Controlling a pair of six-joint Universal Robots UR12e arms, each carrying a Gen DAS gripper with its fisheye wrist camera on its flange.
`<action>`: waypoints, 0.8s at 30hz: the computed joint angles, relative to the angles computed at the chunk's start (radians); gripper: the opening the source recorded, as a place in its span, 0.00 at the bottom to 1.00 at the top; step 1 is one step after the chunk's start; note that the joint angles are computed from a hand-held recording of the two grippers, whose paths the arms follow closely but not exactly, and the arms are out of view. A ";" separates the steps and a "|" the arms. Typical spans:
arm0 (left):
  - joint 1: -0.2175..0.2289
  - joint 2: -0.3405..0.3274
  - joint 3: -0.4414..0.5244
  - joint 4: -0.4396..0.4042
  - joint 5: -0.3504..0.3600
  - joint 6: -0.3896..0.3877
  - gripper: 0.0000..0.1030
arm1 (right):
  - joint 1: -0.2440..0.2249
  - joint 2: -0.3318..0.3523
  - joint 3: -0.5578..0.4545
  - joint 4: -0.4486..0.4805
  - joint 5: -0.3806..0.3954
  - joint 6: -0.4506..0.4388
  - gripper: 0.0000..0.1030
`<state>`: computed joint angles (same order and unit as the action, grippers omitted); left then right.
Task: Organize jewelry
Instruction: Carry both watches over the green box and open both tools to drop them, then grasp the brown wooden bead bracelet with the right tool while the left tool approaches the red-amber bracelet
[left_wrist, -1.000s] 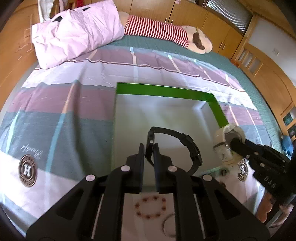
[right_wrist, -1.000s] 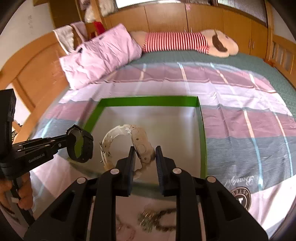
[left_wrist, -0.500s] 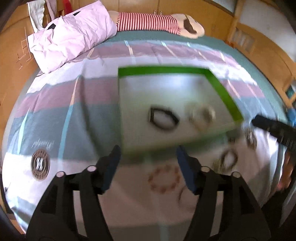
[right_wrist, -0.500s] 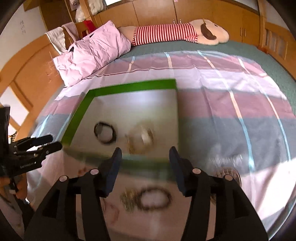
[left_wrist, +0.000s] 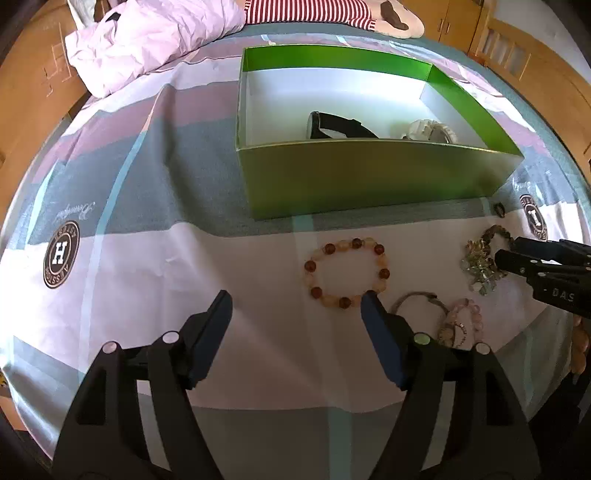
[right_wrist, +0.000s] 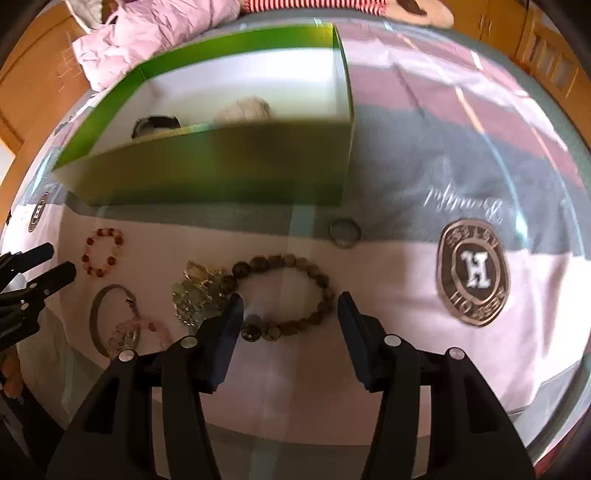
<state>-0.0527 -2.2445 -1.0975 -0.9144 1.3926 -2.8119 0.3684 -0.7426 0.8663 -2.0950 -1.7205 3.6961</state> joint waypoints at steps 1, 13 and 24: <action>0.000 0.000 -0.001 0.006 0.002 -0.002 0.71 | 0.003 0.003 -0.003 -0.004 -0.017 -0.006 0.52; -0.005 -0.019 0.023 0.001 -0.011 -0.009 0.73 | 0.011 0.011 -0.002 -0.065 0.006 -0.051 0.24; -0.011 -0.027 0.029 -0.005 0.002 -0.014 0.74 | 0.015 -0.010 0.046 -0.226 0.032 -0.086 0.07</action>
